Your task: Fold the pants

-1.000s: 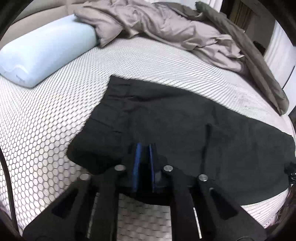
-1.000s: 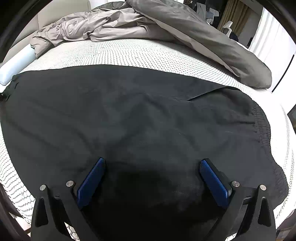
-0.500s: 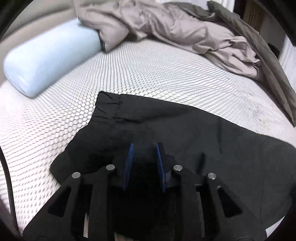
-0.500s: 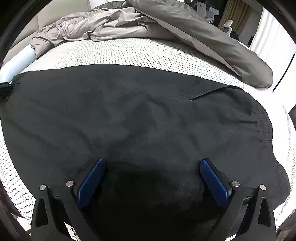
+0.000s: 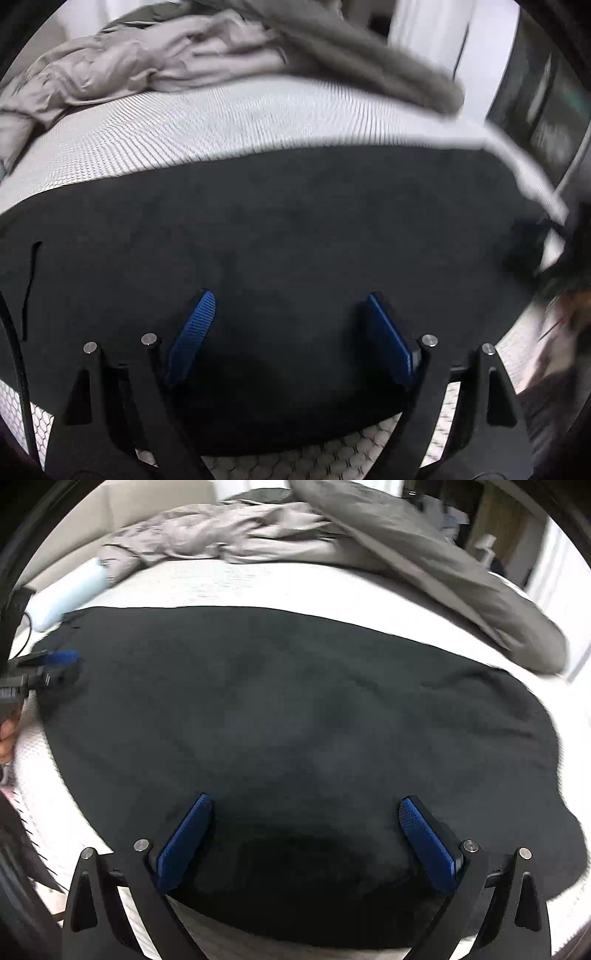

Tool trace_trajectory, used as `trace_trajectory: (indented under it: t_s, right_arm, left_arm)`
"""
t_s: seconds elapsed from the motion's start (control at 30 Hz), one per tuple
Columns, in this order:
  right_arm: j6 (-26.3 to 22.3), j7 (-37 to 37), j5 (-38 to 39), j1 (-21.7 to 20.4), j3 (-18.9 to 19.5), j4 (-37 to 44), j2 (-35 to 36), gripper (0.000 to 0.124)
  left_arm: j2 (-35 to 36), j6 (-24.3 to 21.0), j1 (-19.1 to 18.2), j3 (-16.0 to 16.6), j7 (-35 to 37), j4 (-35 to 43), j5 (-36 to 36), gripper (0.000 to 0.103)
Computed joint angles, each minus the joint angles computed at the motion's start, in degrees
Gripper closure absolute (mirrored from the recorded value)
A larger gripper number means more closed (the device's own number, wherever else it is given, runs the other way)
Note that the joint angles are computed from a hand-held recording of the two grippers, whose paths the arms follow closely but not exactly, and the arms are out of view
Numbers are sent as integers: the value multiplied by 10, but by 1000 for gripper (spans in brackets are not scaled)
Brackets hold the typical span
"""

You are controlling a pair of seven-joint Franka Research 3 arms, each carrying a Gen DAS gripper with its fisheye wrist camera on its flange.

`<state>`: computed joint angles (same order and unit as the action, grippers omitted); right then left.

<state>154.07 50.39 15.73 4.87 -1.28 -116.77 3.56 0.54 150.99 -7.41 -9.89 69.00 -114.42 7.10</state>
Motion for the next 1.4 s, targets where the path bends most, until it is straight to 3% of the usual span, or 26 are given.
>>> trace_trajectory:
  t_s: [0.07,0.23,0.3,0.37,0.4,0.43,0.47,0.53,0.57,0.7,0.73,0.8,0.87,0.93,0.97,1.0,1.07,1.2,1.33,1.37,1.4]
  right_arm:
    - [22,45,-38,-15,-22,-2,1,21]
    - [64,275,-193,-45,-79,21,28,23]
    - [54,308,-198,-57,-81,33,39,22]
    - [45,290,-164,-70,-69,36,32,22]
    - [43,262,-123,-73,-67,33,24,22]
    - [33,208,-42,-94,-44,31,11,22]
    - [17,153,40,-105,-35,32,4,22]
    - [-45,67,197,-123,-35,46,-5,22]
    - [-77,51,239,-128,-40,55,-3,22]
    - [-196,34,351,-154,-56,95,32,22]
    - [-207,34,381,-161,-55,106,49,22]
    - [-205,14,442,-174,-47,126,77,22]
    - [-178,-6,491,-179,-36,138,95,23]
    - [-144,-25,506,-177,-27,152,107,31]
    - [-124,-29,502,-174,-24,167,118,49]
    - [-111,-18,488,-170,-22,177,126,77]
    - [-103,-6,478,-173,-14,195,140,92]
    - [-51,-40,482,-159,12,187,112,101]
    - [-150,-171,583,-143,38,164,53,101]
    - [-174,-188,591,-131,40,164,50,97]
    - [-205,-192,579,-116,44,167,50,81]
  left_arm:
    - [5,-9,-3,-3,-8,5,22,20]
    - [11,-20,-4,-3,6,13,7,20]
    - [14,-35,-4,-3,-7,26,16,20]
    - [23,-46,-1,-1,-6,48,0,20]
    - [14,-22,2,-4,15,39,-38,20]
    - [8,20,0,-8,43,29,-80,20]
    - [9,34,-3,-11,51,33,-88,20]
    - [19,44,-12,-17,55,46,-87,18]
    - [30,45,-18,-22,62,56,-93,18]
    - [88,-18,-43,-35,66,117,-46,17]
    - [102,-41,-59,-29,45,132,9,17]
    - [104,-31,-75,-22,13,128,72,15]
    - [102,-39,-59,-36,43,133,20,15]
    - [95,-33,-45,-43,61,126,-34,15]
    - [92,-30,-43,-42,58,123,-44,15]
    - [94,-27,-39,-38,54,126,-52,15]
    - [92,-20,-38,-32,39,124,-48,15]
    - [79,-20,-26,-18,-3,116,-39,15]
    - [41,-1,-5,-5,-23,72,-46,15]
    - [33,2,0,0,-33,63,-44,15]
    - [25,3,4,2,-35,54,-46,15]
